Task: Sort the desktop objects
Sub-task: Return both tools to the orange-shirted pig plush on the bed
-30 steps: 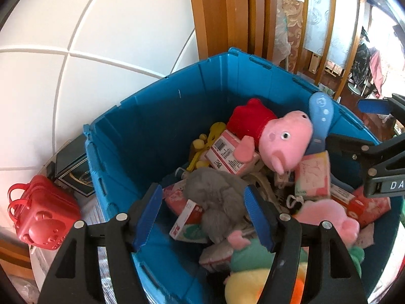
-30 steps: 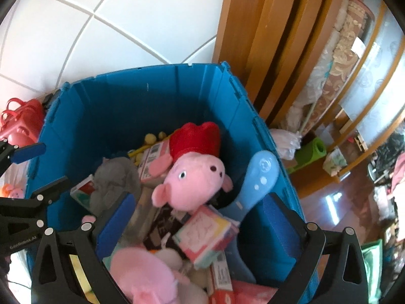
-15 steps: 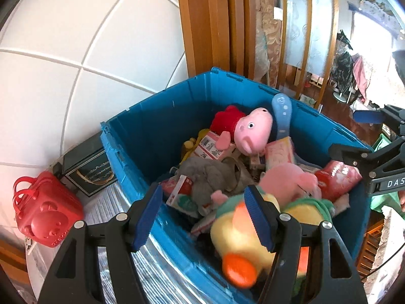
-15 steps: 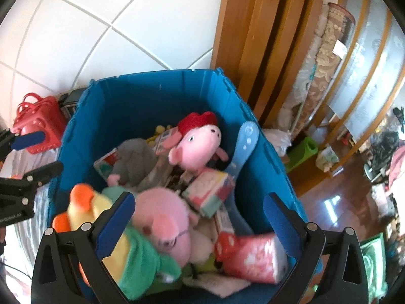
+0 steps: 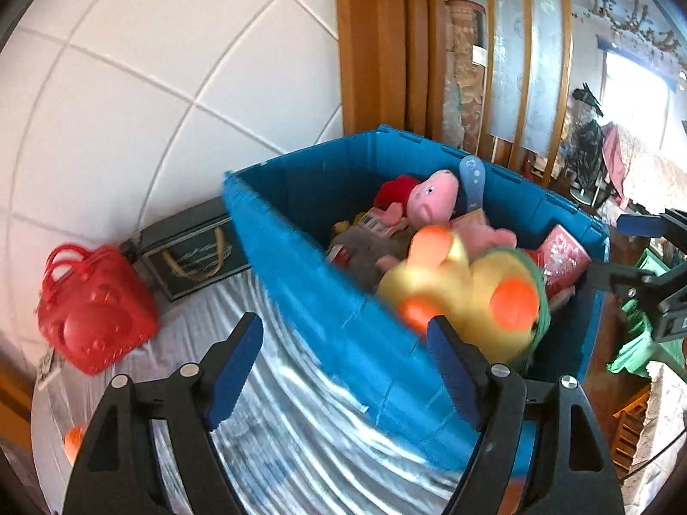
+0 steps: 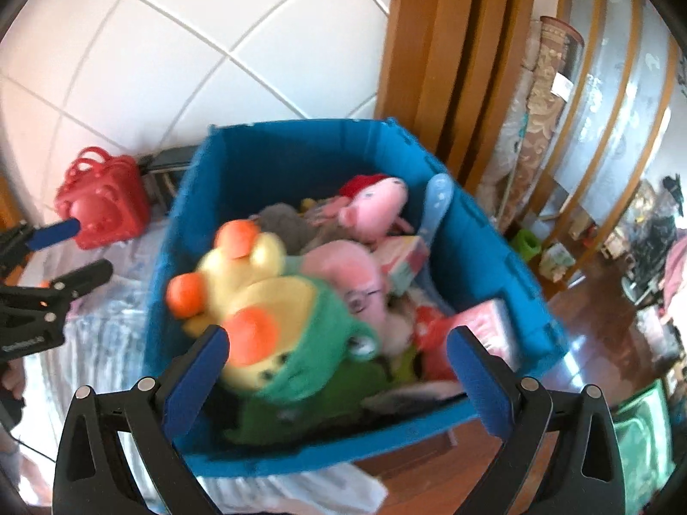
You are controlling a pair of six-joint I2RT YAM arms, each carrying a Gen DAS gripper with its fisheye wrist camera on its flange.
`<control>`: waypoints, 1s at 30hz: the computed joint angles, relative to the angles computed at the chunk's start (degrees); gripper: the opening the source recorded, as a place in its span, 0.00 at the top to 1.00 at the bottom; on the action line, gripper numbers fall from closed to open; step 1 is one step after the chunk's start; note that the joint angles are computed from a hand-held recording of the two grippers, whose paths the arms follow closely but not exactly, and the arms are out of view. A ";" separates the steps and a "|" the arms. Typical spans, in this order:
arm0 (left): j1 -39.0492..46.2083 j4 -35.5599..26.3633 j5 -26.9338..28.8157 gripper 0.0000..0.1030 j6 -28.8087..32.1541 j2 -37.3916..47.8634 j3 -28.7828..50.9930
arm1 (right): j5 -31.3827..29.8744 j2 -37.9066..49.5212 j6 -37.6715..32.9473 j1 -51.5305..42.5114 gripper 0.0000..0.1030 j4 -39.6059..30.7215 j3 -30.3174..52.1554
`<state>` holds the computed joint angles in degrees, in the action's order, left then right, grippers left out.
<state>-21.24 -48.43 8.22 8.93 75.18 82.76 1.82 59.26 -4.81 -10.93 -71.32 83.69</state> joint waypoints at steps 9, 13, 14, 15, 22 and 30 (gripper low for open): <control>31.26 -2.16 16.20 0.24 17.33 -9.38 -14.26 | 24.56 -1.90 30.15 42.44 0.00 1.01 -5.01; 45.86 -2.86 20.63 0.24 27.61 -5.84 -15.37 | 29.32 4.07 38.80 56.53 0.00 5.71 -5.54; 49.01 -2.69 21.29 0.24 29.72 -4.44 -15.46 | 29.48 6.30 39.65 58.89 0.00 8.05 -5.70; 52.06 -2.31 22.02 0.24 31.80 -2.44 -15.20 | 29.21 8.02 39.95 60.24 0.00 9.92 -5.84; 66.27 2.82 20.54 0.24 41.79 14.72 -10.98 | 23.55 28.32 41.40 63.44 0.00 19.71 -0.58; 70.77 7.23 13.58 0.24 45.64 38.33 3.93 | 14.77 53.64 40.95 62.71 0.00 25.34 14.72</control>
<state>49.53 -41.20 21.79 54.57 113.51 86.69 16.58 112.90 36.14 51.78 -45.98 98.41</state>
